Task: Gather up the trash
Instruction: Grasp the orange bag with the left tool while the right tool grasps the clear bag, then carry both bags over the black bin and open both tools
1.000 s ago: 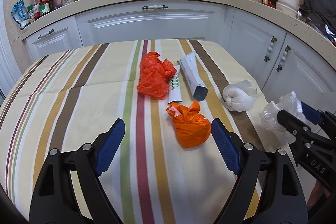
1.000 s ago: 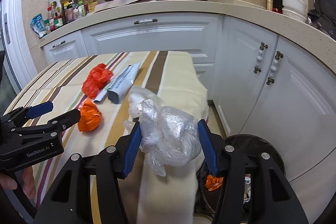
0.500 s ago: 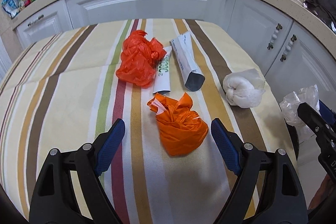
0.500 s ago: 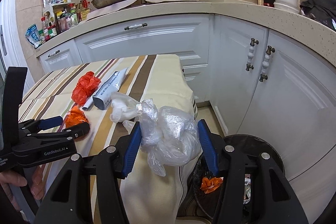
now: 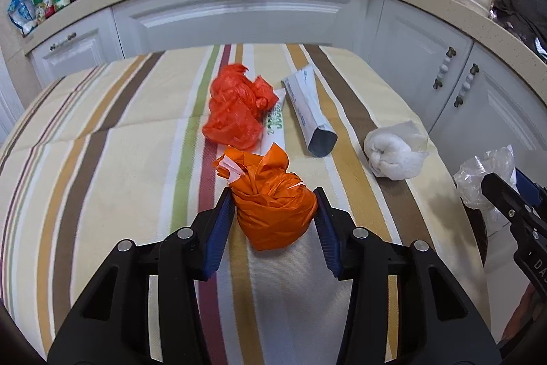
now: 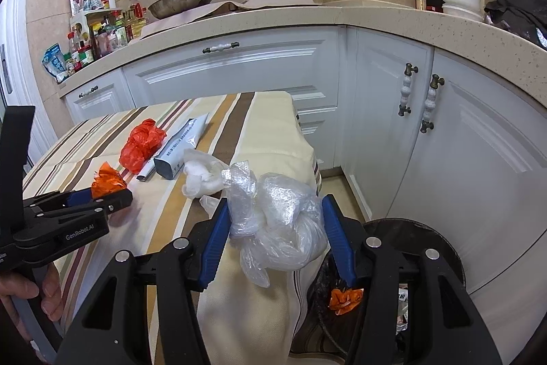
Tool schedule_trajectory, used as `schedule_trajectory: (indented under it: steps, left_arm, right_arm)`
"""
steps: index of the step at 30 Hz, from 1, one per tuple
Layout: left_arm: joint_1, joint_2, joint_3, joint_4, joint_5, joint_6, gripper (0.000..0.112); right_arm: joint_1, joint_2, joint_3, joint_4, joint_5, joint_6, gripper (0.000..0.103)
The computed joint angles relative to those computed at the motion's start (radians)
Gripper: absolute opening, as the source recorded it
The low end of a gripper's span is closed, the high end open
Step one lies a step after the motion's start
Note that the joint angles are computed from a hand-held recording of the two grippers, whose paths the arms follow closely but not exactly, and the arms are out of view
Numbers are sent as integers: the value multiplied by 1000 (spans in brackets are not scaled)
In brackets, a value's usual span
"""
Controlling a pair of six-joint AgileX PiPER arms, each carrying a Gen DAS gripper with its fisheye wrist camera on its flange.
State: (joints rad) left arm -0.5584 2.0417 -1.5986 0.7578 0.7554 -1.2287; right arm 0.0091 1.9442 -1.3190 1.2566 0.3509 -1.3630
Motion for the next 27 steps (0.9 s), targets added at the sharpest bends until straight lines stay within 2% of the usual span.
schedule_trajectory:
  steps: [8,13,22,27]
  left_arm:
    - [-73,-74,58,161,40,-114,45]
    - [-111,-79,35,188,23,-120,45]
    - [-171,59,-186,97,0,38,45]
    - [-207,153,-341,52,17,136,45]
  right_arm:
    - [-15,-65,77,149,-25,-146,54]
    - [-44,-105,124,243,-49,-235,54]
    - [-134,-144,190,355,-92,-343,54]
    - [-187,-150,215,427,-98,-413,54]
